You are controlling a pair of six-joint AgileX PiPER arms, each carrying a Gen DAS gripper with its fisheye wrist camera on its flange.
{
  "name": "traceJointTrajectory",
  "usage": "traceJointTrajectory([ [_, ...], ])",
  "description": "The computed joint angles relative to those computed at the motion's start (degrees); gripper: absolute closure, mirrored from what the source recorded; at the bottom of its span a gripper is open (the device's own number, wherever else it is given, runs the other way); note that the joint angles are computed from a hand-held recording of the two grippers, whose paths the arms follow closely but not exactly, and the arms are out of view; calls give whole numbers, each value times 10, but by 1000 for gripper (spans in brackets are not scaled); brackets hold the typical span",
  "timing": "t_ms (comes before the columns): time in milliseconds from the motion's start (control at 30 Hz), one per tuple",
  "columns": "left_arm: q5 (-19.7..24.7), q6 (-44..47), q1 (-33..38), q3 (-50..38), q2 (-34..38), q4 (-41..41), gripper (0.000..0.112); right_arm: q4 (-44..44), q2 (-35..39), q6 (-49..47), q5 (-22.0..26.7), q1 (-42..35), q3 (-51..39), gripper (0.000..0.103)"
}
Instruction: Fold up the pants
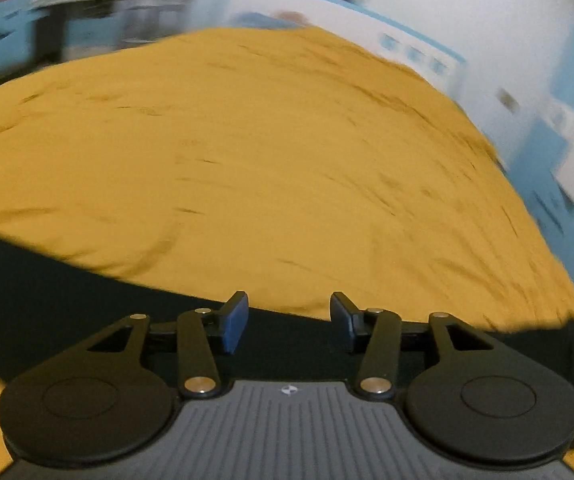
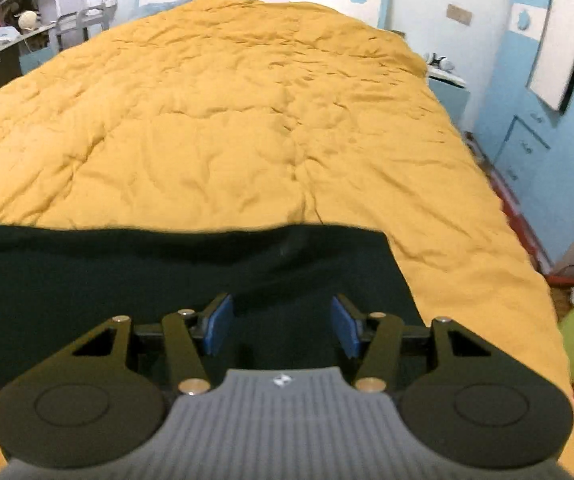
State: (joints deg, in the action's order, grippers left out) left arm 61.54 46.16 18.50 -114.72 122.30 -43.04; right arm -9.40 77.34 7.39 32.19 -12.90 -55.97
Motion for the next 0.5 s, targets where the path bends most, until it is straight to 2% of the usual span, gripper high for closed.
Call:
traceJointTrajectory([
  [100, -40, 68, -50, 99, -41, -19, 56, -60, 47, 20, 13, -13, -41, 50],
  [200, -73, 104, -98, 150, -57, -17, 56, -45, 76, 23, 65, -68, -84, 49],
  [367, -99, 158, -148, 222, -80, -26, 55, 103, 15, -76, 126, -193, -56, 49],
  [500, -112, 144, -180, 247, -85, -27, 55, 202, -34, -123, 165, -273, -11, 50],
])
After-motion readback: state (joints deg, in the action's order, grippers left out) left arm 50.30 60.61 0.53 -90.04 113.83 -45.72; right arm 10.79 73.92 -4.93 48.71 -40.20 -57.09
